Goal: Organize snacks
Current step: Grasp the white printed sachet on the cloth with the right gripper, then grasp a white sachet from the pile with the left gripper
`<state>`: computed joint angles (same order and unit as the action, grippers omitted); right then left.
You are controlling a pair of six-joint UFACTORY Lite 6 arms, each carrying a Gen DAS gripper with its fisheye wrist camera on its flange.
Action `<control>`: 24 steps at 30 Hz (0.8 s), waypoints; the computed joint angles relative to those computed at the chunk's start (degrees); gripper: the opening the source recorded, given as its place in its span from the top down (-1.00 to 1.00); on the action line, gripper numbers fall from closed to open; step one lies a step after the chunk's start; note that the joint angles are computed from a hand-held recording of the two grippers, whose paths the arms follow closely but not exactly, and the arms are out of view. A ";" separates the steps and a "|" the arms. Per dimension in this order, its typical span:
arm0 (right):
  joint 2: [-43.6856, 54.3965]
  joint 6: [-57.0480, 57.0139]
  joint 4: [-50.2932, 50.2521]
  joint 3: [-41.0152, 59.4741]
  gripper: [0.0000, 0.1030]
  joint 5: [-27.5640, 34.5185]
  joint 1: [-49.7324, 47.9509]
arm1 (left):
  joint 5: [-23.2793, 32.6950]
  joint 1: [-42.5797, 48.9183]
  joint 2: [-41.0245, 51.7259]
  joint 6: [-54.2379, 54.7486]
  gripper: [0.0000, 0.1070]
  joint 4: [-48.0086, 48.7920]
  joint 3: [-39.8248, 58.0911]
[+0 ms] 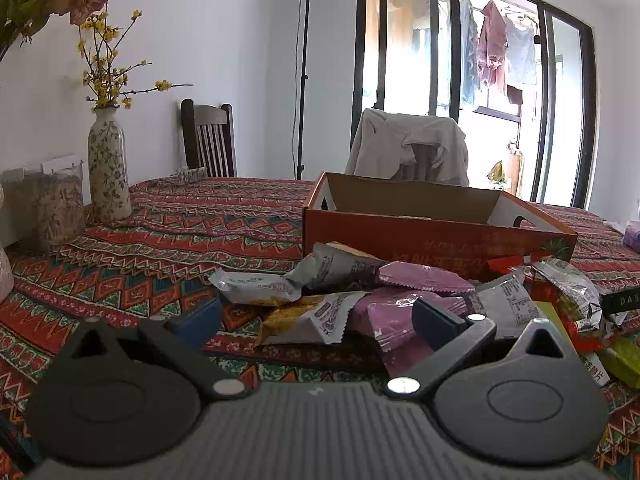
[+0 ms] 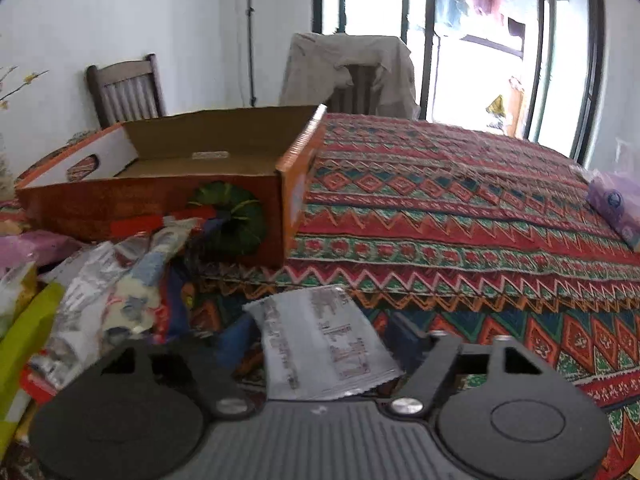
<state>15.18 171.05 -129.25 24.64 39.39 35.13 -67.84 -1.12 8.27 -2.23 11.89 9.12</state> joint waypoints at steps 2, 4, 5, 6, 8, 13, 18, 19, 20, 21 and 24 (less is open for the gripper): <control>0.62 -1.69 2.40 0.28 -0.03 1.64 2.68 | 0.02 -0.10 -0.06 -0.11 -0.93 -0.18 -0.06; 1.51 -5.03 6.97 1.21 -0.01 3.15 5.28 | 0.13 0.25 -0.17 -0.38 -0.93 0.22 -0.07; 1.10 -5.60 7.99 0.99 0.00 3.60 5.88 | 0.04 0.27 -0.13 -0.48 -0.93 0.17 -0.08; 0.93 -5.57 8.93 0.72 0.00 4.54 6.61 | -0.11 0.29 -0.09 -0.53 -0.93 0.08 -0.11; 0.42 -5.88 12.41 -0.03 0.00 7.33 8.83 | -0.55 0.45 -0.05 -0.60 -0.93 0.16 -0.35; -1.32 -2.41 21.12 -3.04 0.00 16.33 17.91 | -0.61 -0.04 -0.11 -0.46 -0.93 -0.81 -0.46; -0.95 0.86 29.43 -4.37 0.00 23.94 26.76 | -0.01 -0.39 -0.53 -0.57 -0.93 -1.63 -0.57; -0.83 1.31 30.34 -4.47 0.00 24.78 27.78 | 0.27 -0.39 -0.59 -0.61 -0.93 -1.73 -0.46; -1.23 1.40 30.60 -4.84 0.00 24.97 28.01 | 0.60 -0.51 -0.70 -0.63 -0.93 -2.06 -0.37; -1.57 0.99 31.53 -4.89 0.00 25.00 28.42 | 1.12 -0.70 -0.87 -0.68 -0.93 -2.50 -0.26; -2.35 1.49 31.38 -5.62 0.00 24.84 28.51 | 4.96 0.67 -2.22 -1.89 -0.93 -0.67 0.58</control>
<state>12.82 172.53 -97.87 19.02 64.23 63.65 -62.88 -0.46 6.05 -4.12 11.22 9.71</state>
